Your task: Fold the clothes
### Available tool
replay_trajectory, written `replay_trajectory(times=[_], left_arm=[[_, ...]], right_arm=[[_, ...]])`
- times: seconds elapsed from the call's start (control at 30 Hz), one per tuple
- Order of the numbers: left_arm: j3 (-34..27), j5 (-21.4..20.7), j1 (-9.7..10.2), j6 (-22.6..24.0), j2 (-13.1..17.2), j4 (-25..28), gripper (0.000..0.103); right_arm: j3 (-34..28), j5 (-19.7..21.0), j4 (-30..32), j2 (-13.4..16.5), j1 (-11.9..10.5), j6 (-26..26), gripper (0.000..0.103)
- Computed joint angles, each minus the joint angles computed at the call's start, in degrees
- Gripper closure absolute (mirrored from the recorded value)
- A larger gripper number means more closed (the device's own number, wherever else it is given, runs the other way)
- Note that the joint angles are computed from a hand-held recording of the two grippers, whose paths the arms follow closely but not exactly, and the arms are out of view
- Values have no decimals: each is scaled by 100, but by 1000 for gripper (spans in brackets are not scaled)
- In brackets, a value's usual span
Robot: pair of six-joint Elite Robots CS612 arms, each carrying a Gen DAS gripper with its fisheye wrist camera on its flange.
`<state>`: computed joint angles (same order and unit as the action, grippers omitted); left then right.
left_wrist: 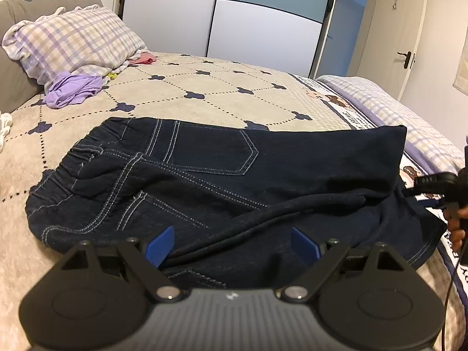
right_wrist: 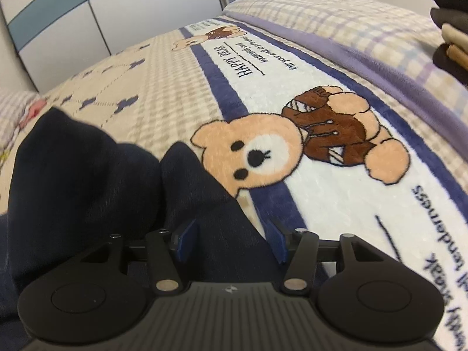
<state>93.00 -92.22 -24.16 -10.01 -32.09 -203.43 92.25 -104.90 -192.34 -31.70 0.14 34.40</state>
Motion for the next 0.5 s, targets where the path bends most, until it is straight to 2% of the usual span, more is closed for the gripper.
replay_trajectory(times=[0.07, 0.1, 0.13, 0.2, 0.23, 0.37, 0.5], left_arm=[[-5, -5, 11, 2, 2, 17, 15], [-8, -8, 18, -3, 2, 28, 15], [-9, -12, 27, -13, 2, 33, 15], [-23, -27, 55, -54, -1, 74, 15], [-31, -42, 73, -95, -4, 96, 15], [-76, -277, 173, -356, 2, 114, 15], [-201, -824, 291, -362, 60, 101, 15]], right_arm=[[-56, 6, -97, 62, 0, 25, 47], [-84, 9, -147, 93, 0, 34, 53], [-96, 25, -252, 125, 5, -26, 68], [-93, -38, -294, 127, 27, -128, 88], [-55, -63, -418, 117, 33, -131, 91], [186, -45, -1199, 53, 23, 20, 94], [493, 63, -2086, -63, 47, -95, 94]])
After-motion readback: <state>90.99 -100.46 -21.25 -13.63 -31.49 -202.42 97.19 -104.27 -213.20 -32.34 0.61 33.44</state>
